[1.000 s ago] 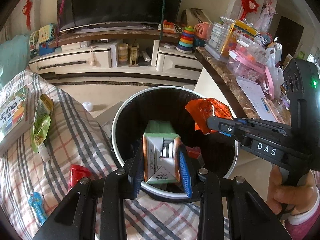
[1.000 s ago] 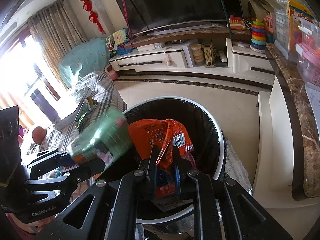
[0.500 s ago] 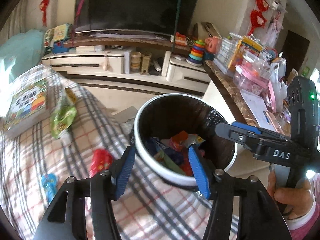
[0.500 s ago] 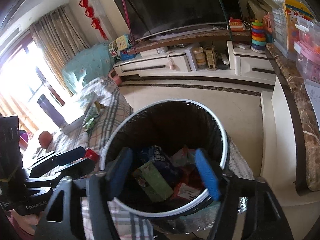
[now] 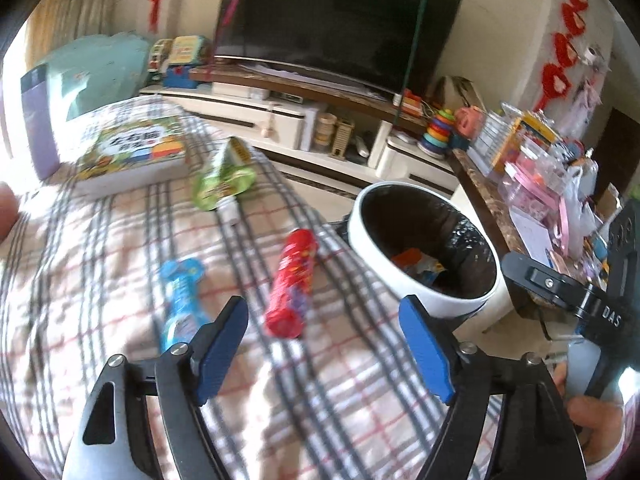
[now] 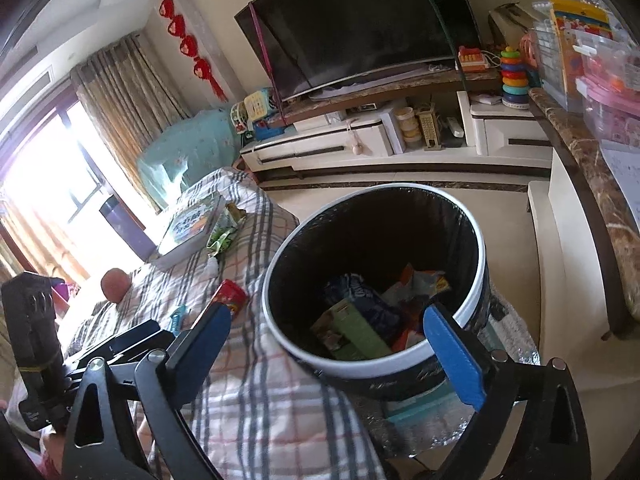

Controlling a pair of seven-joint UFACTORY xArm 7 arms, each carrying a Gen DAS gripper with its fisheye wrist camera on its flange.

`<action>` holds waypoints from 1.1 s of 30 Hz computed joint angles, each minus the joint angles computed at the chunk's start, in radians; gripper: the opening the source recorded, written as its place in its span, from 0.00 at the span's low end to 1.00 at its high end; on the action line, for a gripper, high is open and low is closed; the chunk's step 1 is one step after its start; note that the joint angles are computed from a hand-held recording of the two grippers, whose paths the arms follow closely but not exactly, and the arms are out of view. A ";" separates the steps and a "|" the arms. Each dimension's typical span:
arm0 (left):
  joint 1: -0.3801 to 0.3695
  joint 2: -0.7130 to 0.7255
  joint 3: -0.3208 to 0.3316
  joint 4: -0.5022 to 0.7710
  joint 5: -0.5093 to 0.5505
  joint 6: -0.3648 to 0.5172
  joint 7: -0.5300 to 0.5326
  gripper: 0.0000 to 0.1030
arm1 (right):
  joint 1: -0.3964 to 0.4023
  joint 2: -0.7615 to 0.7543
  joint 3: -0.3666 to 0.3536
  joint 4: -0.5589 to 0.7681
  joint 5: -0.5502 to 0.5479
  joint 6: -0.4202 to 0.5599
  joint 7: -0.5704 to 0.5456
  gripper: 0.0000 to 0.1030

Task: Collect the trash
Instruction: 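Move both open tools from the bin back over the bed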

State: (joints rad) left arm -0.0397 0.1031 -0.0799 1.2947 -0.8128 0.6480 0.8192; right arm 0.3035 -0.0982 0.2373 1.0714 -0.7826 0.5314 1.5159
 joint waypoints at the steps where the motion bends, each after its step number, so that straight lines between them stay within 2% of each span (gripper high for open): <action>1: 0.005 -0.016 0.004 -0.020 -0.005 -0.003 0.004 0.76 | 0.002 -0.002 0.008 -0.002 -0.018 0.005 0.030 0.98; 9: 0.025 -0.096 0.057 -0.112 -0.009 0.008 0.021 0.77 | 0.041 0.017 0.030 0.003 -0.086 0.023 0.134 0.98; 14: 0.039 -0.124 0.085 -0.144 0.005 0.013 0.005 0.77 | 0.064 0.035 0.029 0.005 -0.113 -0.004 0.185 0.98; 27: 0.063 -0.124 0.109 -0.149 0.025 0.029 -0.012 0.77 | 0.163 0.127 -0.001 0.073 -0.121 -0.002 0.190 0.98; 33: 0.072 -0.084 0.100 -0.109 0.026 0.060 -0.015 0.76 | 0.190 0.140 -0.018 0.088 -0.209 -0.024 0.259 0.98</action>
State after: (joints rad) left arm 0.0318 0.0196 0.0201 1.1854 -0.7872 0.7077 0.8040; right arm 0.4936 0.0421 0.2192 1.1596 -0.9917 0.5069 1.7750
